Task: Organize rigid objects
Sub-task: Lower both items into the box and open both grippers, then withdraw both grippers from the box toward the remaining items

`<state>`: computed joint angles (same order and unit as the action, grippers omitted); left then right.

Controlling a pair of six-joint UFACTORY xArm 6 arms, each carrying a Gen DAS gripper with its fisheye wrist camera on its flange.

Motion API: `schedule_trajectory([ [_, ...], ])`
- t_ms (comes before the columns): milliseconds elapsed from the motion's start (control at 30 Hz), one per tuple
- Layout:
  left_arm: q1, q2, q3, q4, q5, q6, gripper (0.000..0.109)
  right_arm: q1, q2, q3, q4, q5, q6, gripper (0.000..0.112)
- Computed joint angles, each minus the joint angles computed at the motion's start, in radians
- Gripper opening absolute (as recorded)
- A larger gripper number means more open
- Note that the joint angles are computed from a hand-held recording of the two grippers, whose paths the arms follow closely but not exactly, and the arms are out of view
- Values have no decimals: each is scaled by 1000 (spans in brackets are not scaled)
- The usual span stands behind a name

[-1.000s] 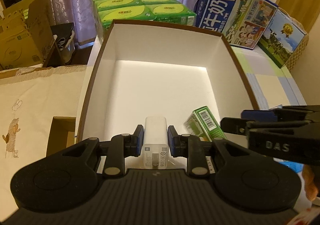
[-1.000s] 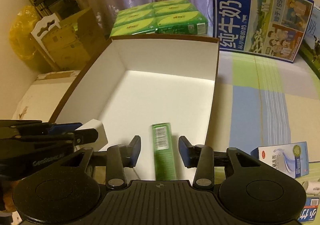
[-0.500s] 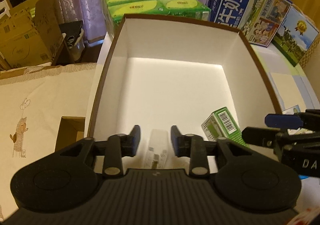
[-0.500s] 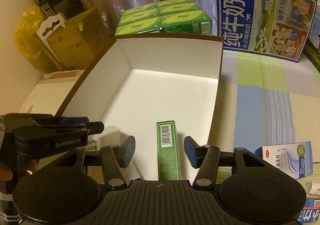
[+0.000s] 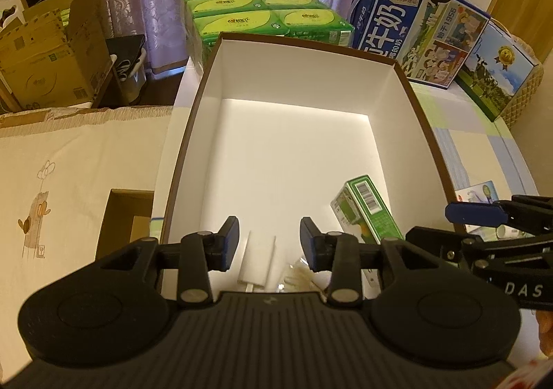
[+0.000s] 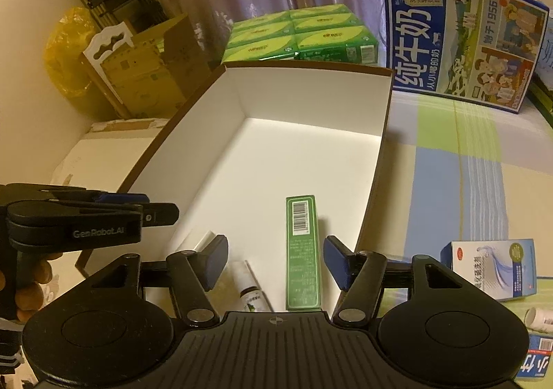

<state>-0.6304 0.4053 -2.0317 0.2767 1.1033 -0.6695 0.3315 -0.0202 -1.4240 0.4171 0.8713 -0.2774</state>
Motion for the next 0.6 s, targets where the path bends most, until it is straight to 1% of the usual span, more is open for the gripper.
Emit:
schedule_trajectory([
  [267, -34, -67, 64, 25, -8, -46, 35, -18, -64, 50, 45, -3, -32, 59],
  [600, -110, -128, 116, 51, -27, -100, 35, -78, -203, 172, 123, 26, -97, 59],
])
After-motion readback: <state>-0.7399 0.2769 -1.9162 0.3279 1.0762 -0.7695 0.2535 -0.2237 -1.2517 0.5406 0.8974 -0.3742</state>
